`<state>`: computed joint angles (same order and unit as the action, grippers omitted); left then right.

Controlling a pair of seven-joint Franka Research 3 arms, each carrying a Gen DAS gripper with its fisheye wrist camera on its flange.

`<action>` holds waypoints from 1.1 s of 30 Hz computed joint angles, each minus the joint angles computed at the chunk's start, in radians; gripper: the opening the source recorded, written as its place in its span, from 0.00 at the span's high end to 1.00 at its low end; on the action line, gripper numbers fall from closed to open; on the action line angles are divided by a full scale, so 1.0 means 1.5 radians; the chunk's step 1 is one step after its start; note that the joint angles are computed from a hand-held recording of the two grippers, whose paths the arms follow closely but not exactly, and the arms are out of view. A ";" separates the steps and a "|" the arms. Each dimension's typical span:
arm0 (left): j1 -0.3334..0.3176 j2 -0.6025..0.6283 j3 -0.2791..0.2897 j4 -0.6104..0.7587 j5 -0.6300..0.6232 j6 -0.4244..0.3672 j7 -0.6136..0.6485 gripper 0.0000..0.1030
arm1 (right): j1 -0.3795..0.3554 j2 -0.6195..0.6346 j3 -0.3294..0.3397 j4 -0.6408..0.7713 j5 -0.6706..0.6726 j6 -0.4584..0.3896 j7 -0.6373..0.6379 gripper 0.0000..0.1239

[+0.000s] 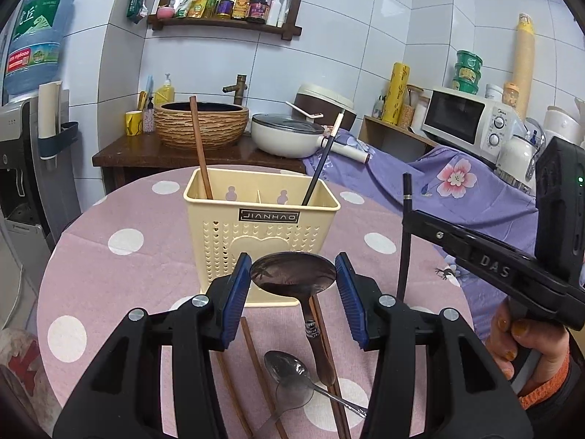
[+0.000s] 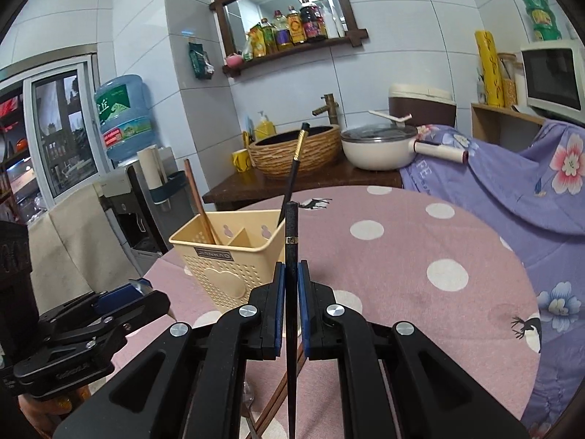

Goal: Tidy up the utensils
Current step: 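Carry the spoon with left gripper while right carries the black chopstick over the cream basket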

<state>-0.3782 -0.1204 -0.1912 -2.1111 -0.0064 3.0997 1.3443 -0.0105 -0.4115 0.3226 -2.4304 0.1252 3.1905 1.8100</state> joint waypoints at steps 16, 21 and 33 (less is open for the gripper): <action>-0.051 -0.028 0.057 0.011 -0.136 -0.013 0.126 0.54 | 0.039 -0.026 -0.023 0.028 0.004 -0.007 -0.036 0.94; -0.058 -0.032 0.071 0.029 -0.171 -0.020 0.158 0.54 | 0.032 -0.023 -0.014 0.053 -0.003 -0.014 -0.044 0.94; 0.008 0.004 0.042 0.150 -0.153 -0.057 0.154 0.54 | 0.132 -0.001 -0.097 0.142 0.028 -0.078 -0.093 0.94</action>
